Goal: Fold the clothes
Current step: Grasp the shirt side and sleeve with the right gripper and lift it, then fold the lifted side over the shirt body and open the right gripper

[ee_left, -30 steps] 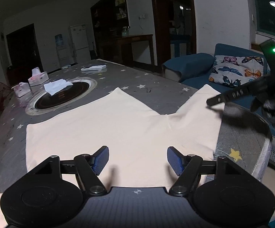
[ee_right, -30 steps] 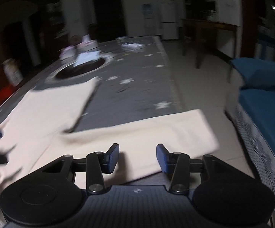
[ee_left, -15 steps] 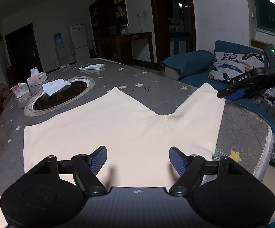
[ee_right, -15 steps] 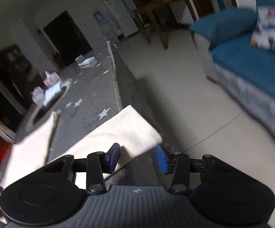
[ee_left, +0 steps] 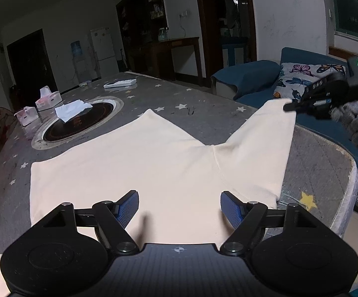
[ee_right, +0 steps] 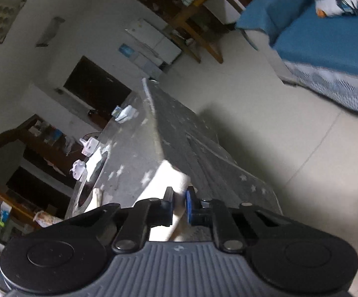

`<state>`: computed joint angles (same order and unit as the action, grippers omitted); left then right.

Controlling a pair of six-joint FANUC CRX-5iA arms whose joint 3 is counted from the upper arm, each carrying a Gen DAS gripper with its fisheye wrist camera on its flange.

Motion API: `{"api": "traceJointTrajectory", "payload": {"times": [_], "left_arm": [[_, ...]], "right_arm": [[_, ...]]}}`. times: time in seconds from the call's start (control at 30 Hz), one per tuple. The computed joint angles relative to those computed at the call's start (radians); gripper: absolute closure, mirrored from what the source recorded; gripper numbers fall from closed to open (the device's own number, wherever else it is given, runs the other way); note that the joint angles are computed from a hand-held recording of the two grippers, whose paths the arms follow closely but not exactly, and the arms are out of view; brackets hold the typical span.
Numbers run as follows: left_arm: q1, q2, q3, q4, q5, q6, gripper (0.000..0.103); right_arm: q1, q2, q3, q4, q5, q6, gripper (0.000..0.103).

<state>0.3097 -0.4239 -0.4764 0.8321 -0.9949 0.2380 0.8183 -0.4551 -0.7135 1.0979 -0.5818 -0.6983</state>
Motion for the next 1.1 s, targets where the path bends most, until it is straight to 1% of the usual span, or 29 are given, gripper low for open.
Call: {"api": "traceJointTrajectory", "payload": {"times": [0.07,0.2,0.37,0.47,0.57,0.63,0.73,0.83,0.9,1.0,1.1], "left_arm": [[-0.002,0.0,-0.001,-0.006,0.003,0.003,0.027],[0.005,0.002,0.001,-0.015,-0.002,0.013,0.026],[0.038,-0.005,-0.004,-0.003,-0.005,0.014,0.022],[0.072,-0.013,-0.012,0.016,0.001,0.013,0.019],[0.117,-0.02,-0.018,0.041,0.006,0.016,0.016],[0.15,-0.024,-0.022,0.053,0.008,0.023,0.016],[0.199,-0.024,-0.022,0.073,0.012,0.028,0.015],[0.251,-0.028,-0.024,0.086,0.015,0.036,0.014],[0.281,-0.029,-0.024,0.093,0.018,0.043,0.013],[0.323,-0.03,-0.024,0.1,0.018,0.051,0.012],[0.356,-0.032,-0.024,0.099,0.011,0.062,0.012]], "right_arm": [[0.004,-0.001,0.014,0.02,0.003,0.009,0.097],[0.002,0.009,0.058,0.066,0.045,0.043,0.097],[0.008,0.077,0.167,0.072,0.122,0.146,0.097],[0.02,0.136,0.255,0.025,0.182,0.261,0.097],[0.04,0.201,0.342,-0.061,0.233,0.394,0.097],[0.07,0.256,0.418,-0.172,0.249,0.527,0.097],[0.123,0.333,0.541,-0.381,0.23,0.764,0.097],[0.152,0.405,0.66,-0.579,0.202,0.972,0.097],[0.175,0.452,0.741,-0.721,0.165,1.113,0.097],[0.192,0.526,0.857,-0.881,0.092,1.277,0.097],[0.204,0.585,0.947,-1.01,0.015,1.406,0.097]]}}
